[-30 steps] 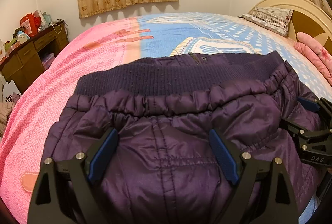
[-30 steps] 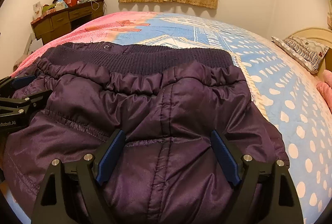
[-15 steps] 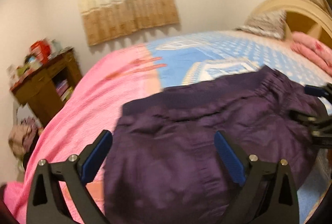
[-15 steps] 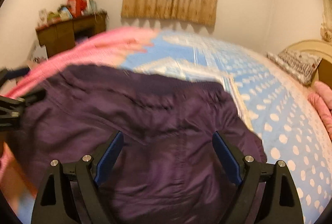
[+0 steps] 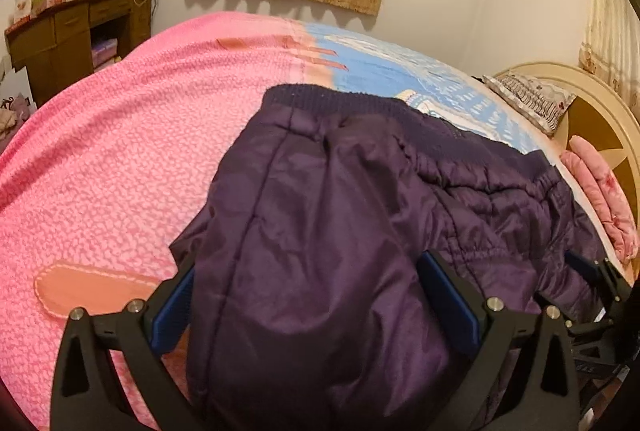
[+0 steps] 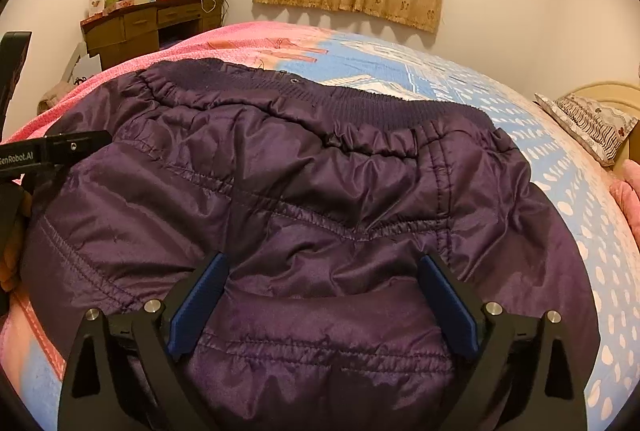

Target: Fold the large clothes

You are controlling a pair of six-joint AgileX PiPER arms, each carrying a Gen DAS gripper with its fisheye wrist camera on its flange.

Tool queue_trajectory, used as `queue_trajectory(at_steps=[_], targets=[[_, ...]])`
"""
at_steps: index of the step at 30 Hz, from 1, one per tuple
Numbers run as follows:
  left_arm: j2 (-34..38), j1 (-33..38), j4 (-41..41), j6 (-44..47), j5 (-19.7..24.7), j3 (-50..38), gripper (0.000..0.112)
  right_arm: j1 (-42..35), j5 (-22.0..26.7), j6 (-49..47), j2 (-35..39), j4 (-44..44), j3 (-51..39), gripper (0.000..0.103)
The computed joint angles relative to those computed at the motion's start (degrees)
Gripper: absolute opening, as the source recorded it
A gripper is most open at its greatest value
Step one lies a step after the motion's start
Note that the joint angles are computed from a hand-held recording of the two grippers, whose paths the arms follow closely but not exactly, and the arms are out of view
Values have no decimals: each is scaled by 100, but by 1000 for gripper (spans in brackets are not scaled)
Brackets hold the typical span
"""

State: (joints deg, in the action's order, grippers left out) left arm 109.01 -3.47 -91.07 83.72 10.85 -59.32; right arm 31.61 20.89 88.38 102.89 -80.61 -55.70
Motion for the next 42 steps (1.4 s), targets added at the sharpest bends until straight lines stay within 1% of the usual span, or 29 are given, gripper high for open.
queue_trajectory(at_steps=[1,2,3,4,5,6,7,8,9,10,12,13,15,17,19,20,24,26,28,31,33,36,37,38,40,42], targets=[[-135,-18,573,-550,-49,59,103,-14,-19,-143,-147,127,72,96],[-297,-48,1146,-1018,-191,82,103,53,165,-181,-216,192,57,96],[-559,-50,1699,-1441,-340,168,103,195,560,11,-301,87,30,96],[-831,1,2022,-1677,-402,262,103,431,922,432,-594,-160,233,96],[-1032,108,2116,-1725,-336,297,103,650,1054,857,-870,-423,441,97],[-1151,318,2438,-2002,-90,198,103,757,1010,1052,-1016,-556,549,97],[-1103,504,2982,-2508,238,-12,103,909,960,1019,-1143,-499,585,97],[-1024,630,3381,-2901,493,-201,103,1194,1069,756,-1173,-291,523,97],[-891,814,3603,-3176,820,-443,103,1428,1210,454,-1145,-94,425,97],[-787,949,3596,-3240,1072,-585,103,1702,1372,231,-1081,-5,335,97],[-431,1317,3116,-3056,1988,-928,103,2212,1693,-9,-911,3,185,97],[-373,1395,2918,-2955,2205,-917,103,2396,1815,-44,-829,-45,127,97],[-168,1456,2783,-2883,2540,-1063,103,2903,2247,-246,-491,-113,-125,97],[42,1395,2925,-3026,2663,-1296,103,3337,2648,-528,-75,-126,-384,97],[301,1371,3032,-3174,2884,-1520,102,3598,2894,-830,338,-132,-713,97],[457,1382,3033,-3211,3018,-1653,100,3747,3027,-971,574,-184,-903,97],[812,1430,3015,-3171,3317,-1993,98,3908,3087,-1317,1132,-205,-1430,97],[996,1514,2864,-3008,3691,-2182,98,3949,3172,-1574,1482,-209,-1796,97],[1071,1508,2987,-3064,3766,-2331,98,3976,3200,-1733,1682,-180,-2039,97],[1390,1492,3258,-3265,4021,-2835,98,4006,3338,-2005,2029,-82,-2517,97],[1648,1528,3315,-3349,4328,-3221,98,3949,3339,-2224,2224,19,-2807,97],[2109,1603,3450,-3642,4912,-3893,98,3950,3383,-2447,2328,229,-2925,96],[2274,1622,3471,-3747,5057,-4120,98,3940,3322,-2478,2297,351,-2892,96],[2358,1654,3458,-3761,5146,-4230,98,3861,3147,-2369,2220,413,-2822,96],[2606,1686,3429,-3835,5420,-4567,99,3735,3018,-2338,2157,545,-2827,96],[2785,1726,3297,-3828,5619,-4769,101,3626,2862,-2514,2136,691,-2898,91]])
